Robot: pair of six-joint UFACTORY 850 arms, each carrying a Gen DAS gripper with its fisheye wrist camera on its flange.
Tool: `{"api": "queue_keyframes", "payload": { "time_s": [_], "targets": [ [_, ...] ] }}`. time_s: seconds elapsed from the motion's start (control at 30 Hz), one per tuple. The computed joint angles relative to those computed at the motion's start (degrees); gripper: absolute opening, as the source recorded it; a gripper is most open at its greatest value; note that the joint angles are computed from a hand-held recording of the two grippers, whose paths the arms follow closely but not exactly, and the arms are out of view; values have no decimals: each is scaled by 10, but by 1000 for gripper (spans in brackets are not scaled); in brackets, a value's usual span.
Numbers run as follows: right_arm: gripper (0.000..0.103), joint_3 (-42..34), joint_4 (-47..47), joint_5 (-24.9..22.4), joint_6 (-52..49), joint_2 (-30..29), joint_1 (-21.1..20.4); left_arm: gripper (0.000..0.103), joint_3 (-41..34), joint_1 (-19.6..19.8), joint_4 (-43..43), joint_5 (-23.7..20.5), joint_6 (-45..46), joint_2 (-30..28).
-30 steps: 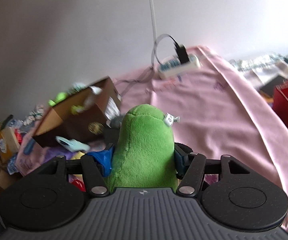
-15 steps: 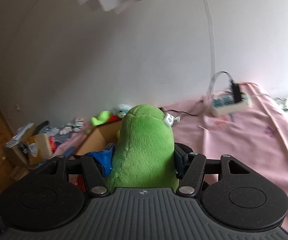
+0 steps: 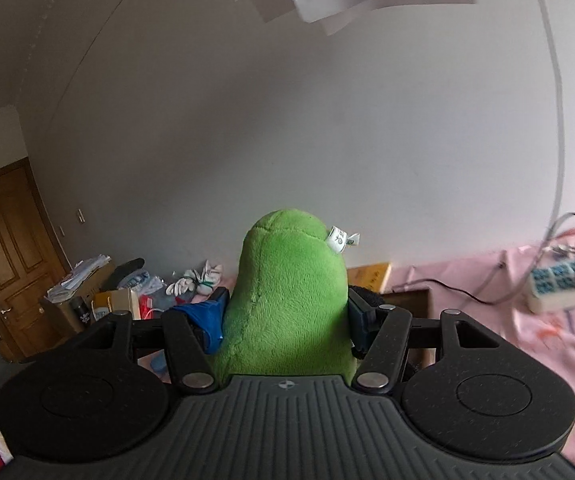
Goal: Organize soft objects
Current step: 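Carry the green plush and red knit piece over the brown box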
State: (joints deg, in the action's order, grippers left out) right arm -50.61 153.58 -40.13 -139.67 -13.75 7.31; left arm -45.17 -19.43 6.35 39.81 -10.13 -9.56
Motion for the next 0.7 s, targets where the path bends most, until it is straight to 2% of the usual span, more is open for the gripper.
{"api": "queue_keyframes", "payload": {
  "time_s": [0.3, 0.57, 0.7],
  "targets": [
    [45, -125, 73, 48, -79, -113, 48, 0, -140, 41, 21, -60, -24, -102],
    [46, -232, 63, 167, -81, -209, 75, 0, -239, 57, 36, -122, -37, -195],
    [47, -269, 59, 211, -77, -242, 82, 0, -273, 62, 35, -148, -36, -229]
  ]
}}
